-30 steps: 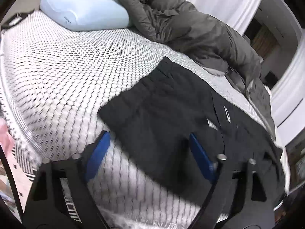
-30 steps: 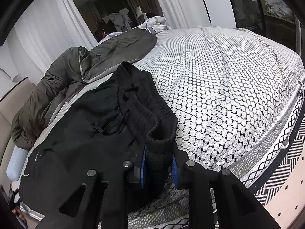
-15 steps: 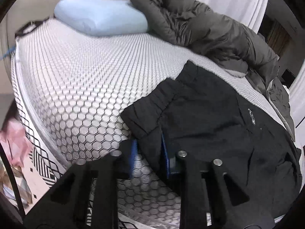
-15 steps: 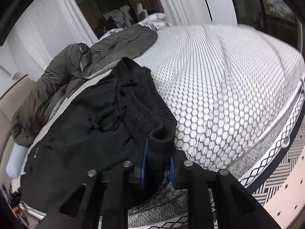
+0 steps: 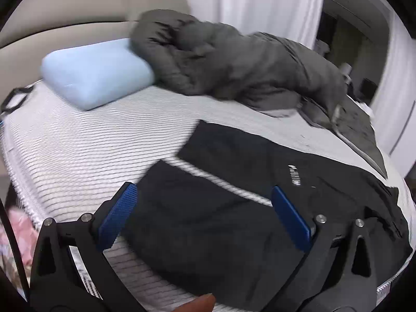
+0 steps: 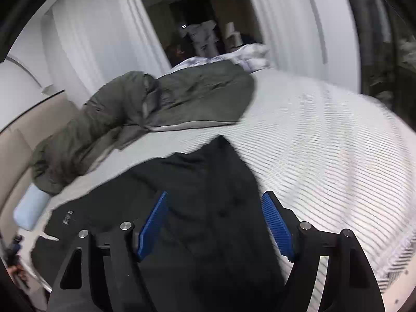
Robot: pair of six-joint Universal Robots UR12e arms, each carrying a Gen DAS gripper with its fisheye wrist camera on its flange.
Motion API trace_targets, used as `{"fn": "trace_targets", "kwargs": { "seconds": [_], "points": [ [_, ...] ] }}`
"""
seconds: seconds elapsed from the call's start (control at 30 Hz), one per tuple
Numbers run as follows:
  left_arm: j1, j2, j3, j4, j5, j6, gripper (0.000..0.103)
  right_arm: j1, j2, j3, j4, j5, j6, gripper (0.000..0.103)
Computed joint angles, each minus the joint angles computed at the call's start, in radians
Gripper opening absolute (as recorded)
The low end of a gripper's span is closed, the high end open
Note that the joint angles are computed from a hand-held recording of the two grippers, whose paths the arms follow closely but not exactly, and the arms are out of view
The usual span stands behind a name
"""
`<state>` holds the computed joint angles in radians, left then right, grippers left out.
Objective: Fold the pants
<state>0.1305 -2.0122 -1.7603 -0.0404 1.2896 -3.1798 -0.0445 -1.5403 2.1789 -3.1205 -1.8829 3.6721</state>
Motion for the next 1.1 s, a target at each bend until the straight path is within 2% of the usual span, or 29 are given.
{"fn": "trace_targets", "kwargs": {
  "seconds": [0.17,0.2,0.27,0.33,0.4,0.43,0.47,0.5,0.53,0.63,0.73,0.8,0.83,0.87,0.9,0.97,1.03,1.1],
  "points": [
    [-0.069,-0.063,0.11,-0.096,0.002,0.058,0.102,-0.083,0.12,-0.129,0.07,0.182,-0.006,0.076],
    [-0.082,-0.079,0.138,-0.122,0.012,0.069,0.102,-0.093,0.138,-0.146,0.086,0.191,-0.008,0.076],
    [-0.106,-0.107,0.188,-0.177,0.045,0.073,0.102,-0.101,0.2,-0.212,0.142,0.156,-0.008,0.075],
    [-0.117,-0.128,0.216,-0.194,0.053,0.073,0.102,-0.115,0.253,-0.266,0.196,0.147,-0.009,0.074],
    [-0.126,-0.146,0.243,-0.209,0.078,0.069,0.102,-0.124,0.288,-0.299,0.238,0.14,-0.026,0.059],
    [-0.128,-0.152,0.253,-0.216,0.087,0.066,0.102,-0.13,0.306,-0.325,0.302,0.138,-0.047,0.031],
    [-0.125,-0.157,0.257,-0.218,0.089,0.068,0.102,-0.134,0.313,-0.34,0.349,0.144,-0.072,0.011],
    [-0.125,-0.162,0.263,-0.223,0.097,0.071,0.102,-0.135,0.319,-0.35,0.36,0.144,-0.104,0.011],
    [-0.124,-0.167,0.268,-0.223,0.107,0.074,0.102,-0.126,0.322,-0.357,0.336,0.107,-0.148,0.011],
    [-0.123,-0.188,0.295,-0.236,0.16,0.065,0.102,-0.125,0.326,-0.371,0.267,-0.007,-0.157,0.01],
    [-0.115,-0.205,0.318,-0.256,0.191,0.012,0.102,-0.149,0.337,-0.407,0.331,-0.023,-0.118,0.017],
    [-0.106,-0.215,0.331,-0.266,0.2,-0.023,0.102,-0.164,0.338,-0.409,0.343,0.003,-0.102,0.029],
    [-0.1,-0.22,0.338,-0.277,0.201,-0.034,0.102,-0.163,0.332,-0.412,0.379,-0.012,-0.068,0.041],
    [-0.093,-0.225,0.349,-0.299,0.198,-0.05,0.102,-0.16,0.317,-0.396,0.373,-0.02,-0.047,0.05],
    [-0.087,-0.231,0.356,-0.311,0.188,-0.056,0.102,-0.16,0.301,-0.376,0.345,-0.011,-0.042,0.055],
    [-0.072,-0.242,0.383,-0.388,0.154,-0.063,0.102,-0.156,0.251,-0.32,0.276,0.012,-0.059,0.07],
    [-0.05,-0.259,0.418,-0.48,0.064,-0.092,0.094,-0.146,0.201,-0.259,0.213,0.016,-0.085,0.077],
    [-0.038,-0.282,0.462,-0.562,-0.013,-0.087,0.079,-0.124,0.146,-0.184,0.136,0.003,-0.097,0.08]
  ]
}}
